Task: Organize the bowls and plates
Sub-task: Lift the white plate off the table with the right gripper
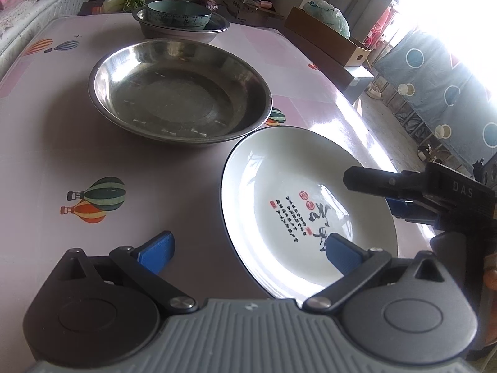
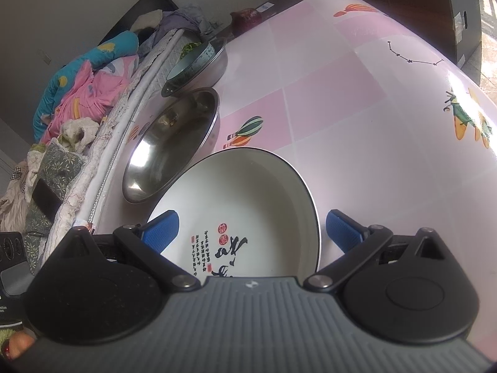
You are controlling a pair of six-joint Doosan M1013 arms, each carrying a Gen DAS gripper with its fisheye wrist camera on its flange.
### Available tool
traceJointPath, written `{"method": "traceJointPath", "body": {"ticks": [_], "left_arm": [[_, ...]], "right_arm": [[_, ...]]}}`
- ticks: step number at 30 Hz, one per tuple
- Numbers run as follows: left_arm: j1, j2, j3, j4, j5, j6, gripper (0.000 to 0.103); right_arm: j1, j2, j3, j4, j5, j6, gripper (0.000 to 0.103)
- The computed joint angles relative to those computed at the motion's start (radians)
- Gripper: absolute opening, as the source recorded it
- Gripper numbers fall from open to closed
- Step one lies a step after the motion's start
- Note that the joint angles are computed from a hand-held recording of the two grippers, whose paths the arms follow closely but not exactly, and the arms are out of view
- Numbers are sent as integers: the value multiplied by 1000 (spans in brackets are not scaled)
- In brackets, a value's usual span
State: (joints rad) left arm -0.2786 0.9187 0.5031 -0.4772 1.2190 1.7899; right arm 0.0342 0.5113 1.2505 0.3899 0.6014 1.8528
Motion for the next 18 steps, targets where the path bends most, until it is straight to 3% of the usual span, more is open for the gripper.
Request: {"method": "traceJointPath", "body": {"ticks": [18], "left_arm": [[21, 15, -12, -92, 2, 11, 103]], "right_arm": [[6, 6, -12, -35, 8, 6, 102]]}}
